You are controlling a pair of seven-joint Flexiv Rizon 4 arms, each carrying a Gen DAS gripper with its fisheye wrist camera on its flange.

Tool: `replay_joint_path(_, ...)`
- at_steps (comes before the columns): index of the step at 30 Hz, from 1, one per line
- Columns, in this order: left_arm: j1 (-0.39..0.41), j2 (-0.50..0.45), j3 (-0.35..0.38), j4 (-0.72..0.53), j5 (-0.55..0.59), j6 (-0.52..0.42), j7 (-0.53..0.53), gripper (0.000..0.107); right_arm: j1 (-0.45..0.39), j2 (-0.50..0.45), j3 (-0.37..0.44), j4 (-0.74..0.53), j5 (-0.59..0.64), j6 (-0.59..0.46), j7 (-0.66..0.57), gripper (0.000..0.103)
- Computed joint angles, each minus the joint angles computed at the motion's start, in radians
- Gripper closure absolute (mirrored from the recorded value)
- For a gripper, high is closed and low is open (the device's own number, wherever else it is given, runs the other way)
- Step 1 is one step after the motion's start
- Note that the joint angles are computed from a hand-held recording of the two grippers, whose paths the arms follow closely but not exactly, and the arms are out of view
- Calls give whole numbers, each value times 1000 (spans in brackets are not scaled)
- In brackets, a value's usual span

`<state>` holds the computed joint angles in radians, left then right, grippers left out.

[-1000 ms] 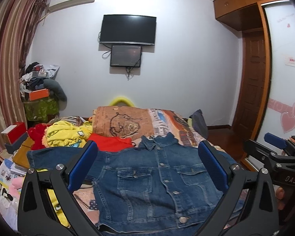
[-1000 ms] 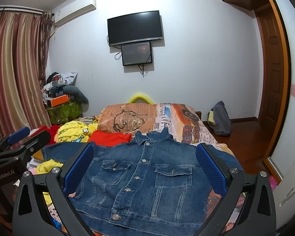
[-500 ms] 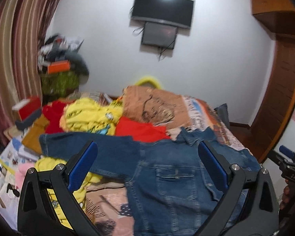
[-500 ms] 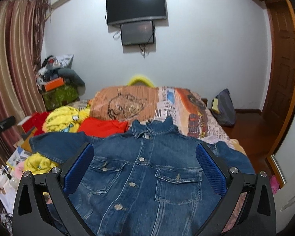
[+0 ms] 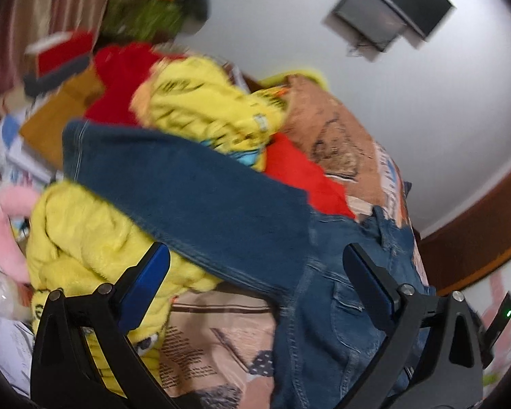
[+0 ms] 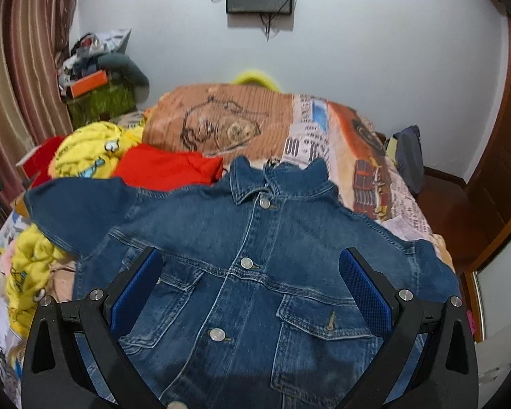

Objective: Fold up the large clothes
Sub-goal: 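Lower the left tool and grasp the denim jacket's sleeve cuff, then lift the sleeve with the left tool and fold it across the jacket back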

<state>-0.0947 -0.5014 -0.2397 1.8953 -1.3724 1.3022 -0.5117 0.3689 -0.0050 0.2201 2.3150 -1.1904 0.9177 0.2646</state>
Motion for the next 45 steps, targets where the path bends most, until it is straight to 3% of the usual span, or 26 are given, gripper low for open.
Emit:
replay_joint_path(4,49,-105,49,-76,202,-91,-205,19,-7,-33,-15,-15,34,17,-40,0)
replay_joint_path(9,119,-211,41,-164,317,-159,-358,30,-19,-57,-33,-13,64,53,-61,0)
replay_joint_path(14,198,-297,-34,-233,323,-161,-431,32,-30,-78,-46,-6,100,94,-65,0)
replay_joint_path(20,206,-389,-30,-329,425,-116,-562,36,-41,-94,-62,5,134,151,-64,0)
replay_joint_path(24,237,-429,-75,-363,450,-59,-601,38,-45,-95,-67,12,136,166,-59,0)
replay_joint_path(30,209,-436,-38,-403,580,-7,-699,69,-40,-89,-64,13,140,151,-52,0)
replay_joint_path(32,153,-421,42,-416,671,5,-749,88,-40,-83,-63,14,134,144,-47,0)
replay_joint_path(35,65,-385,170,-425,815,10,-822,101,-42,-70,-59,17,130,137,-46,0)
replay_joint_path(36,55,-363,174,-411,842,31,-814,101,-44,-61,-58,20,124,136,-42,0)
replay_joint_path(43,171,-211,-91,-281,892,185,-683,101,-58,-11,-39,38,109,124,-28,0)
replay_joint_path(45,166,-185,-127,-273,907,209,-662,101,-64,10,-32,50,108,116,-32,0)
